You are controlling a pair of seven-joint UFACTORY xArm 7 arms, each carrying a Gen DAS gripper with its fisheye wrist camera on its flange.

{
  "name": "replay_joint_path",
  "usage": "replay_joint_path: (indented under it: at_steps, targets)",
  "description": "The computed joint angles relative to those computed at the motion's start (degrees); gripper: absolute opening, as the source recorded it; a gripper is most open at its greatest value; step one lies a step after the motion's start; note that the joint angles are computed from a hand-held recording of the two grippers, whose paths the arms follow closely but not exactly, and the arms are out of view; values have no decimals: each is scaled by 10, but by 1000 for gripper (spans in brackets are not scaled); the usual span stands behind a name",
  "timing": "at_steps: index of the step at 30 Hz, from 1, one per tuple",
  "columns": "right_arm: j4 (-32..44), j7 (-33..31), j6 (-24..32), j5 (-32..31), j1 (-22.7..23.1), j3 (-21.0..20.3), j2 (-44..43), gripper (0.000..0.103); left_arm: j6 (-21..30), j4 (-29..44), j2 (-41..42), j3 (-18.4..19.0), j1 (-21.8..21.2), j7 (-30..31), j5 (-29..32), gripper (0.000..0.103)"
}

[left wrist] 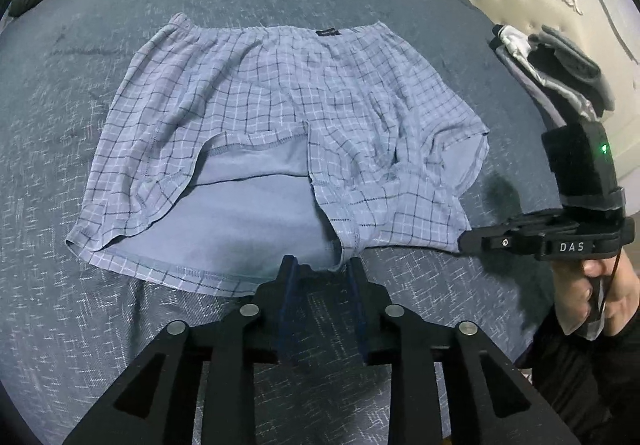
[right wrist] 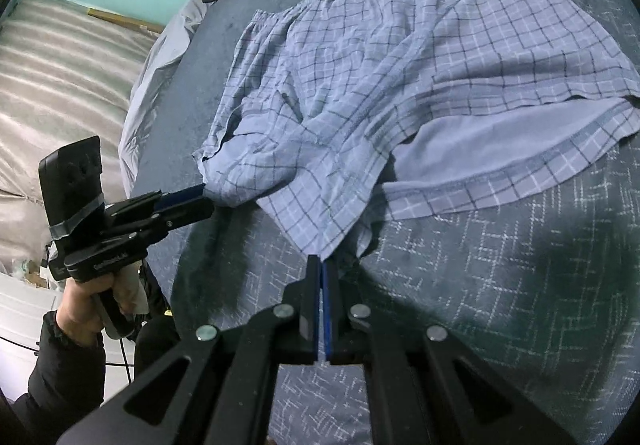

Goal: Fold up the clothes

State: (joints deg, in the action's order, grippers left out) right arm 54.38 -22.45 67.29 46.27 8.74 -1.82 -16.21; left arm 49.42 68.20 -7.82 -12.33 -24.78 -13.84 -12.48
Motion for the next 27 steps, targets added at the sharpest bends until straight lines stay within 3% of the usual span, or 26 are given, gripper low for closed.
replay_joint_path:
  at_steps: [4, 9, 11, 12, 13, 19, 27]
  targets:
    - [1, -3, 2, 1, -2, -2, -2, 1, -14, 9, 12, 1, 1, -4, -4, 46]
    - [1, -3, 4, 1, -1, -1, -1, 1, -26, 33, 47, 4, -2, 12, -52, 45]
    - [4, 0, 2, 2, 0, 1, 0, 1, -16, 43, 62, 1, -3, 10, -51, 36]
    - [5, 0, 2, 3, 0, 1, 0, 1, -12, 44, 64, 0, -4, 13, -53, 14]
    - [6, -2, 3, 3, 0, 0, 0, 1, -9, 44, 64, -1, -5, 14, -52, 2]
    - [14, -18, 10, 9, 1, -4, -7, 1, -11, 23, 24, 0, -6, 20, -52, 2]
    - [18, -29, 22, 1, 1, -6, -11, 1, 28, 8, -6, 17, 10, 6, -66, 2]
